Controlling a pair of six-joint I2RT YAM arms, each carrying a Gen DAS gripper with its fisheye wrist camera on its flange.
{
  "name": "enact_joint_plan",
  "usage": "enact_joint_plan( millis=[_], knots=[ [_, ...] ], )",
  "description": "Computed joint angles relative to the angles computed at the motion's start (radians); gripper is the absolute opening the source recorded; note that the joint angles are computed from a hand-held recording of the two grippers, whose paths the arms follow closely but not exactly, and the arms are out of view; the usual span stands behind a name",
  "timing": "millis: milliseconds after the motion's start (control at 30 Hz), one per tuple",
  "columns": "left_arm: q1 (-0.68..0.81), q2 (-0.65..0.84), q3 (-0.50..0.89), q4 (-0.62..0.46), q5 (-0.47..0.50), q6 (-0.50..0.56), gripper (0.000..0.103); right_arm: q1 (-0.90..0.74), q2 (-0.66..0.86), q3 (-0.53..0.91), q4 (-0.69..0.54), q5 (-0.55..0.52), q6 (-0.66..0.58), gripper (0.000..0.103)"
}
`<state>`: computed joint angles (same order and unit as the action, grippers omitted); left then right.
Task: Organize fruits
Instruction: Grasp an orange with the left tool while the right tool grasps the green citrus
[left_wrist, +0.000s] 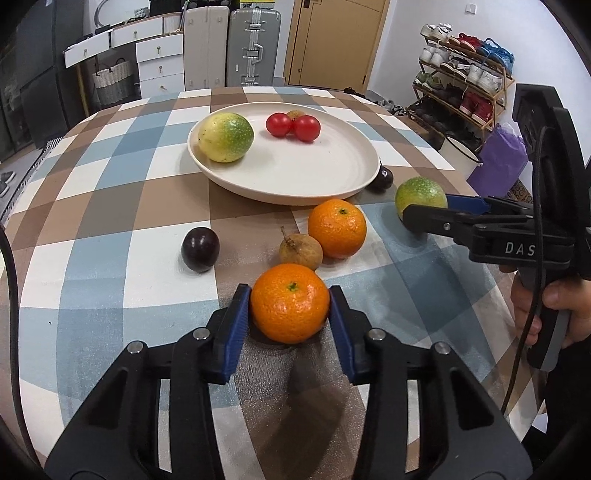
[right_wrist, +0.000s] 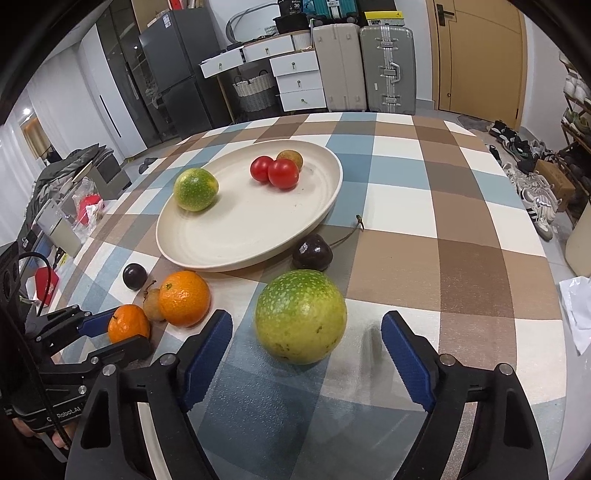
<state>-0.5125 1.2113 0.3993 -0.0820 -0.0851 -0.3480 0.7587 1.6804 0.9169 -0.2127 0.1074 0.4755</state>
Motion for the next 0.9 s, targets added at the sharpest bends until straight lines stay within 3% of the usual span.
enact_joint_plan(
  millis=[233,500,900],
  knots=[
    [0.013,-0.022,0.007,-0.007,-0.005,0.005,0.039,0.007,0.011,0.007,0.001,-0.004,0.0,0.074],
    [0.033,-0.035,0.034,-0.019,-0.014,0.017,0.039,0.017,0.01,0.015,-0.01,0.018,-0.003,0.05],
    [0.063,-0.032,0.07,-0.023,-0.02,0.042,0.039,0.022,-0.025,-0.005,0.0,0.023,-0.009,0.049]
  ],
)
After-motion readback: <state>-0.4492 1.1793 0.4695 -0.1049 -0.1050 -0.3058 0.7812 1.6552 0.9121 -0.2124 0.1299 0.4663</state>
